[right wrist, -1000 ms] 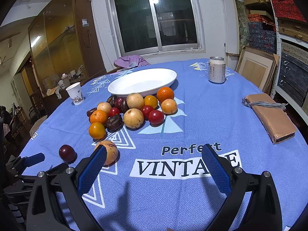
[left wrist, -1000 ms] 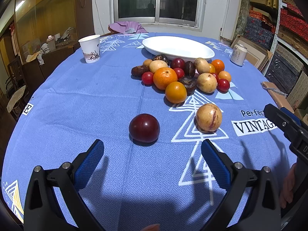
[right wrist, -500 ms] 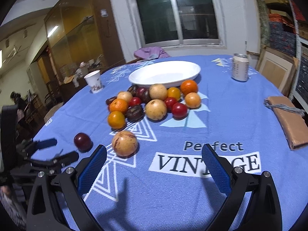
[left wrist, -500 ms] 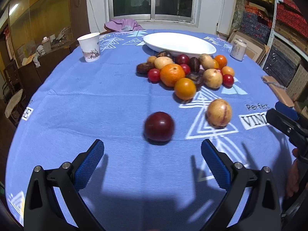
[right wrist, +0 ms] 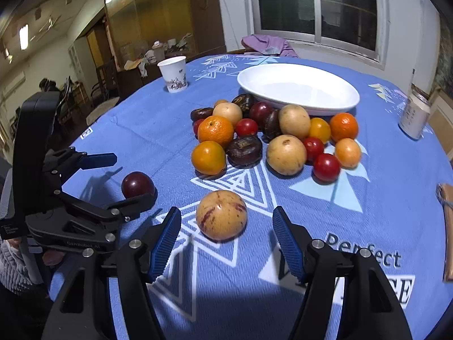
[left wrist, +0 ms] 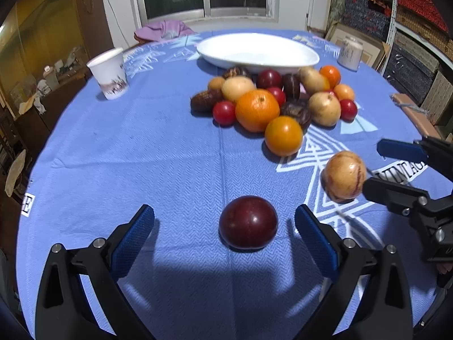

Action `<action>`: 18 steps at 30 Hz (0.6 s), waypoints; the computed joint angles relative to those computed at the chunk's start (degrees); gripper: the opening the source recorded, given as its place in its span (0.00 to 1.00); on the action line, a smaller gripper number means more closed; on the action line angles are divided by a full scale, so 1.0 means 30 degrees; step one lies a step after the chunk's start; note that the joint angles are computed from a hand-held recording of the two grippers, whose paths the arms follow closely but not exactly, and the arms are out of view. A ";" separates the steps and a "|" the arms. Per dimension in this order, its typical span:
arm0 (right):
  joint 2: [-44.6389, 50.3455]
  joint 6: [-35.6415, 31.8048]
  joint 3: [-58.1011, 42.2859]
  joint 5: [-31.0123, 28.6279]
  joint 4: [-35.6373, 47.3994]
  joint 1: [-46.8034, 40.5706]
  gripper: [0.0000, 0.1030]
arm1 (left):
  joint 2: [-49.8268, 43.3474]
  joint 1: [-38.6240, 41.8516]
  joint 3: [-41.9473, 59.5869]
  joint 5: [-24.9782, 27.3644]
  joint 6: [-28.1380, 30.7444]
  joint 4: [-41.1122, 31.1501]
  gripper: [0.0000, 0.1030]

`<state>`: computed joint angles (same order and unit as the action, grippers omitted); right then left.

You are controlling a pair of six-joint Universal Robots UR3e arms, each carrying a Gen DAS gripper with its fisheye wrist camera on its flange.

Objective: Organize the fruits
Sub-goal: 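Grasp the yellow pear with the right tool while the left tool grasps the red plum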

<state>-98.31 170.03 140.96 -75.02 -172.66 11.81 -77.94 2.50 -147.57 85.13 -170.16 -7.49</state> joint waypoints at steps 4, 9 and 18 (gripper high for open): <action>0.2308 0.0028 -0.1270 -0.0907 -0.0636 0.0872 0.49 | -0.1087 0.0202 0.0782 -0.0964 0.0608 -0.0876 0.92; 0.2990 -0.0316 -0.1557 -0.0033 -0.0451 0.0621 0.44 | -0.2046 -0.0227 0.1569 -0.0889 0.0739 -0.1004 0.84; 0.2390 -0.0740 -0.0980 0.1661 0.0065 -0.0774 0.43 | -0.1878 0.0632 0.1667 -0.2290 0.2858 -0.2087 0.96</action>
<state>-91.14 167.81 138.02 -70.04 -172.47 9.49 -83.58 4.40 -142.57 78.26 -161.59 -13.76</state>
